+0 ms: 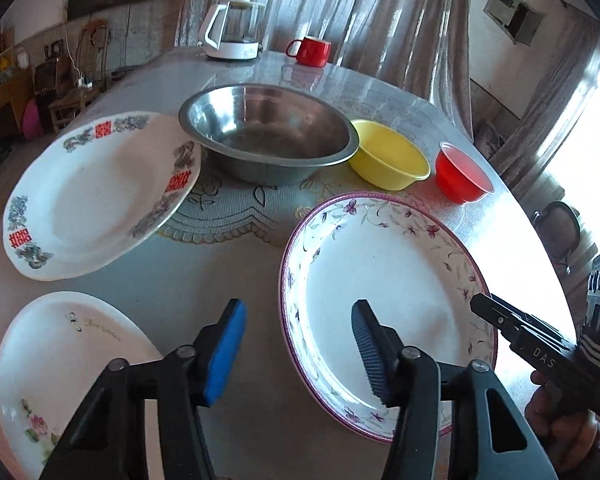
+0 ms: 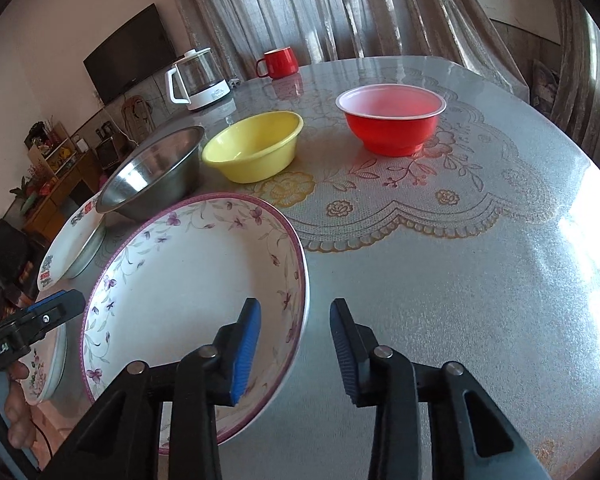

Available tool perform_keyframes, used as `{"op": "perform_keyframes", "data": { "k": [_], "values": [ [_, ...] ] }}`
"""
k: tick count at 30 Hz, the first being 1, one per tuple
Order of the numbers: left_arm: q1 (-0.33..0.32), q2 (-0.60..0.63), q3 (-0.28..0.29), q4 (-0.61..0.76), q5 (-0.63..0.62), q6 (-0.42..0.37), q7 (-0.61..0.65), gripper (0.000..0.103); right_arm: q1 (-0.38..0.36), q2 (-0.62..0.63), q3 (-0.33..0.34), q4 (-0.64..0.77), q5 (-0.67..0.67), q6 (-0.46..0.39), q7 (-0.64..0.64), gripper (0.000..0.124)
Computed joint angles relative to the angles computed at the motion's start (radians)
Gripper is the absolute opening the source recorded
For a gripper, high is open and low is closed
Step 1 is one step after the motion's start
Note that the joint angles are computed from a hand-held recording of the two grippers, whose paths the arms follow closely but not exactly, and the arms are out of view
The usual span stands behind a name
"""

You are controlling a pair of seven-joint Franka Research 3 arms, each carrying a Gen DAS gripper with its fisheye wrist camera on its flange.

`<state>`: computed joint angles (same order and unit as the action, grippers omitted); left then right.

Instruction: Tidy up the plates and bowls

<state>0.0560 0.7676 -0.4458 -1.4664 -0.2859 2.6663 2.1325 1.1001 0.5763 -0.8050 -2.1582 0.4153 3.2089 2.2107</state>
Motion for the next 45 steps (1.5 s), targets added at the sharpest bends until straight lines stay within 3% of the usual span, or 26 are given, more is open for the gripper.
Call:
{"op": "perform_keyframes", "data": {
  "k": [2,4,9,11,14,20,26,31,36,37,41,45],
  "values": [
    [-0.03,0.024,0.029,0.037,0.029,-0.014,-0.023,0.048,-0.066,-0.021,0.066,0.002,-0.006,0.015,-0.02,0.031],
    [-0.054,0.04,0.05,0.062,0.064,-0.025,-0.035,0.038,-0.132,-0.037,0.133,0.005,-0.009,0.029,-0.051,0.031],
    [-0.073,0.073,0.054,0.1,0.111,-0.045,-0.023,0.03,-0.202,-0.05,0.209,0.012,0.008,0.06,-0.121,0.03],
    [-0.084,0.066,0.065,0.076,0.13,-0.003,-0.024,0.03,-0.242,-0.057,0.253,0.018,0.013,0.071,-0.161,0.029],
    [-0.075,0.059,0.056,0.056,0.141,0.019,-0.025,0.029,-0.203,-0.043,0.217,0.025,0.033,0.057,-0.195,0.029],
    [-0.035,0.042,0.016,0.008,0.132,0.047,0.001,0.028,-0.306,-0.078,0.332,0.013,0.071,0.096,-0.255,0.029],
    [0.001,0.009,-0.016,-0.063,0.104,0.091,0.031,0.028,-0.252,-0.072,0.292,0.015,0.121,0.076,-0.286,0.031],
    [0.032,0.012,-0.045,-0.065,0.069,0.075,0.046,0.028,-0.342,-0.099,0.396,0.0,0.136,0.119,-0.31,0.031],
    [0.002,0.032,-0.02,-0.01,0.065,0.026,0.013,0.032,-0.452,-0.113,0.518,-0.003,0.164,0.162,-0.36,0.031],
    [-0.013,0.037,-0.006,0.001,0.07,0.029,0.0,0.032,-0.449,-0.111,0.516,0.002,0.18,0.159,-0.368,0.031],
    [-0.035,0.05,0.01,0.018,0.086,0.042,-0.022,0.032,-0.268,-0.066,0.342,0.024,0.25,0.119,-0.404,0.032],
    [-0.015,0.014,-0.008,-0.053,0.091,0.112,0.003,0.032,-0.28,-0.071,0.356,0.02,0.252,0.129,-0.413,0.034]
  ]
}}
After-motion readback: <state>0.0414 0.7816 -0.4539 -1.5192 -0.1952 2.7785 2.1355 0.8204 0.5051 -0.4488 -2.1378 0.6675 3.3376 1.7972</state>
